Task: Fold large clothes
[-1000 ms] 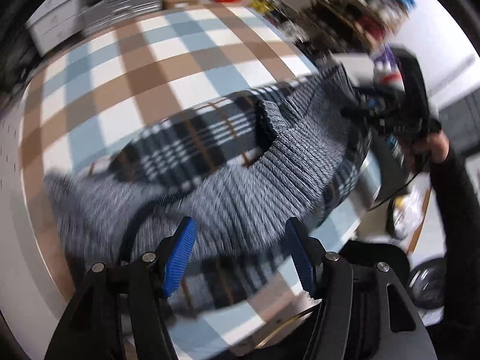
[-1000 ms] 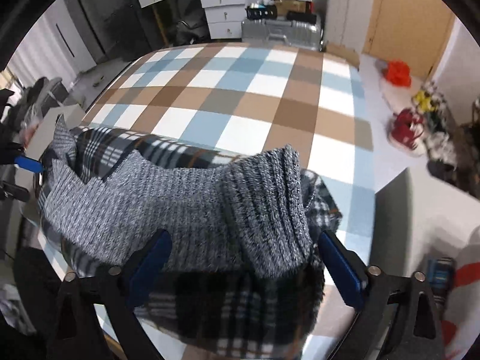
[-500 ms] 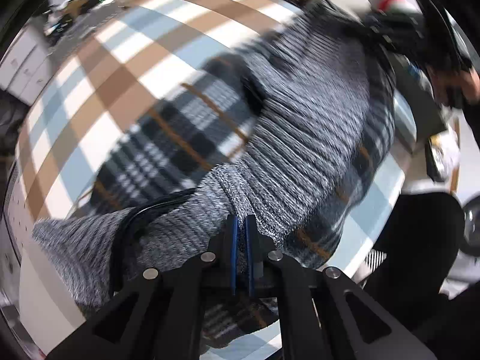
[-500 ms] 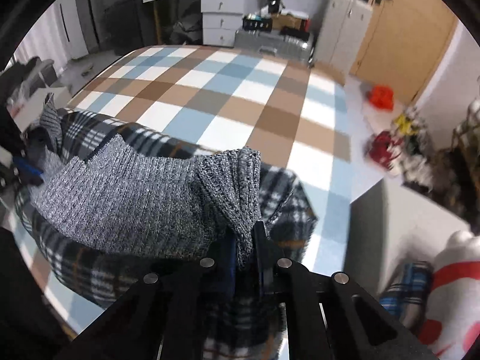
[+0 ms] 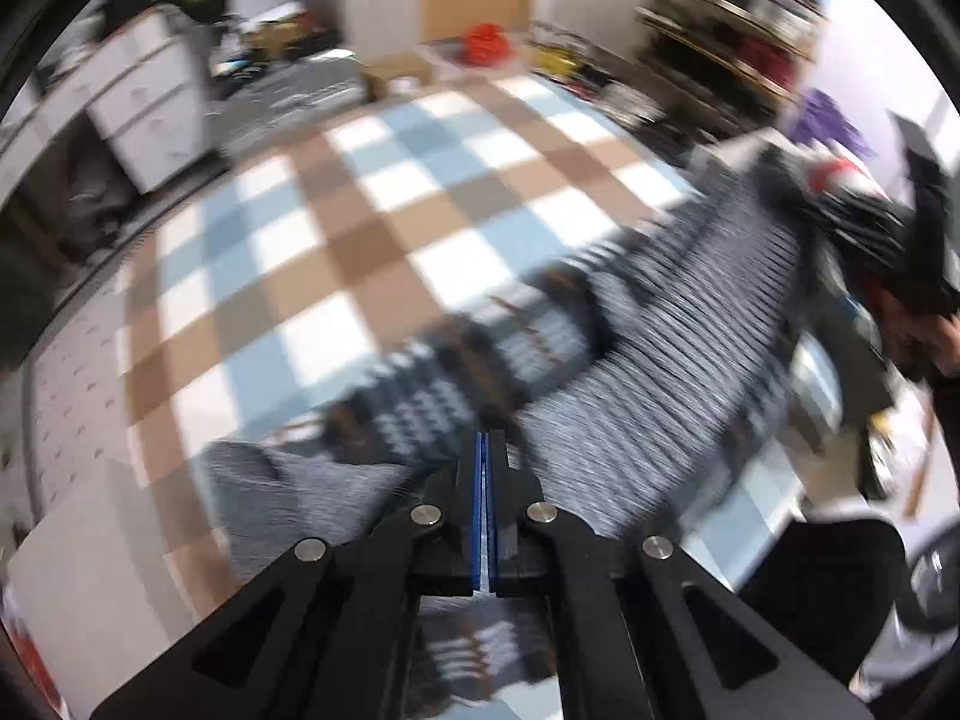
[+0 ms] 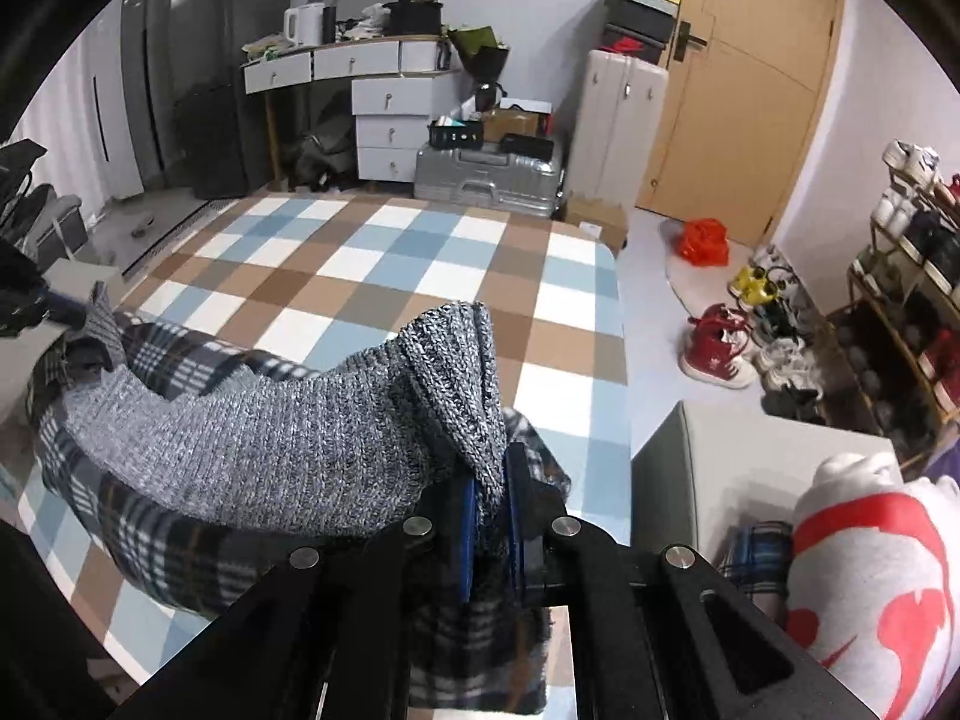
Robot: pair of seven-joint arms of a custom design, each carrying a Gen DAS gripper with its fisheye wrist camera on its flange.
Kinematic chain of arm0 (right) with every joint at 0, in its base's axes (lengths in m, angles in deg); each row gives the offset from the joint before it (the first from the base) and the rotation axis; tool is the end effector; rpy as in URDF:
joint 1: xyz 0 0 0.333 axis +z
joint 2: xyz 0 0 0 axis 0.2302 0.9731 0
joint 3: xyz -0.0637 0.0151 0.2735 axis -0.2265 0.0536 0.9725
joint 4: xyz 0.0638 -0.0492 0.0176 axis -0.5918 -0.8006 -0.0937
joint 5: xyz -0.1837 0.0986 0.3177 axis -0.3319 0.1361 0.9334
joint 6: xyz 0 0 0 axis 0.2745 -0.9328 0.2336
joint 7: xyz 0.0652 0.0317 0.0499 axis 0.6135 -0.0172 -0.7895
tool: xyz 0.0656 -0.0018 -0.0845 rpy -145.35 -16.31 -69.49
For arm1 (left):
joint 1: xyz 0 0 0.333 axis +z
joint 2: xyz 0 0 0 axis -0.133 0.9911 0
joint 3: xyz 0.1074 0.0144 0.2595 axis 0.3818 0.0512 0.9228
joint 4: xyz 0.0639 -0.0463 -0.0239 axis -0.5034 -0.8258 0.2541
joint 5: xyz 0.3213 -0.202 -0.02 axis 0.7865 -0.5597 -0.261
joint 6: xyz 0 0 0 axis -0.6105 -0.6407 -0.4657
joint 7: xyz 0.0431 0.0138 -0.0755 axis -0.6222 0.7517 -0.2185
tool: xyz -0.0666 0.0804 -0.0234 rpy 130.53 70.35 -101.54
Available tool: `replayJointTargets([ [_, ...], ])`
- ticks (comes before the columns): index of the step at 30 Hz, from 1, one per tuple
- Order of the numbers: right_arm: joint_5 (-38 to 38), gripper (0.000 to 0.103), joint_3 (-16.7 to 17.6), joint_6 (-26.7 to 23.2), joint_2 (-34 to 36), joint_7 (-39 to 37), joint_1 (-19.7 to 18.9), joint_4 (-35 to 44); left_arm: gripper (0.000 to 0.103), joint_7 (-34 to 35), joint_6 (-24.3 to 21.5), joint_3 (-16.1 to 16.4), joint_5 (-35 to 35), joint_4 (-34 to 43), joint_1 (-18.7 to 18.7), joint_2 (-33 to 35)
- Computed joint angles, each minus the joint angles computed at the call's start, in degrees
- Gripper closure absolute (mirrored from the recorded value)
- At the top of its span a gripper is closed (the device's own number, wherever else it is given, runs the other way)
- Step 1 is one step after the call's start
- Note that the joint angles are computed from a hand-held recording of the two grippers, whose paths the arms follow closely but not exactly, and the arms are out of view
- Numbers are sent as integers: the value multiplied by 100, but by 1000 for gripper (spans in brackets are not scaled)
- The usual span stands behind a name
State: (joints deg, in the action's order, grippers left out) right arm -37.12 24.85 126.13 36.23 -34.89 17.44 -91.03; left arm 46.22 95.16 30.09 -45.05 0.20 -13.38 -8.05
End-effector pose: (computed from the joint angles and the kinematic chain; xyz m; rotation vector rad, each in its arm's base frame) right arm 0.6978 0.0578 0.5122 -2.2031 1.1935 -0.6292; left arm 0.6291 -0.1780 0.5243 -1.7491 2.2991 -0.5527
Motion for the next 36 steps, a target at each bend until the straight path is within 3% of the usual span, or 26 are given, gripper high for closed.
replayJointTargets([
  [2,33,95,11,14,-2,-41,-20,-27,103,494,-234,-123,-141,201,-11,172],
  [4,150,95,36,-87,11,-35,-73,26,100,507,-623,-116,-52,694,-95,536],
  [6,206,95,44,-89,-35,-69,-90,-25,78,432,-826,-145,-261,1111,-68,860],
  [7,220,95,45,-85,-74,-95,-91,-74,50,292,-921,-130,-330,1336,-58,1020],
  [8,252,95,54,-61,-126,-144,-100,-145,35,123,-935,-114,-383,1466,-50,1120],
  [11,338,94,55,-73,-234,-237,-124,-285,35,124,-1120,-249,-895,1833,161,1421],
  [18,566,94,58,-239,-254,-323,-190,-265,35,146,-1878,-299,-1051,2419,168,1893],
  [23,634,94,51,-229,-329,-384,-180,-386,35,177,-1477,-359,-1313,2025,306,1741],
  [28,563,94,13,-316,-314,-329,-155,-353,35,714,-1707,-524,-1717,2151,512,1908],
  [30,574,94,10,-346,-306,-280,-157,-335,57,888,-1756,-523,-1748,2189,511,1963],
  [31,566,94,7,-346,-311,-265,-154,-345,84,951,-1859,-546,-1821,2222,538,1995],
  [32,561,94,6,-339,-321,-262,-151,-366,100,1077,-2056,-588,-1897,2285,572,2048],
  [36,413,94,-20,-361,-361,-248,-102,-441,102,1520,-1717,-495,-1690,1603,433,1554],
])
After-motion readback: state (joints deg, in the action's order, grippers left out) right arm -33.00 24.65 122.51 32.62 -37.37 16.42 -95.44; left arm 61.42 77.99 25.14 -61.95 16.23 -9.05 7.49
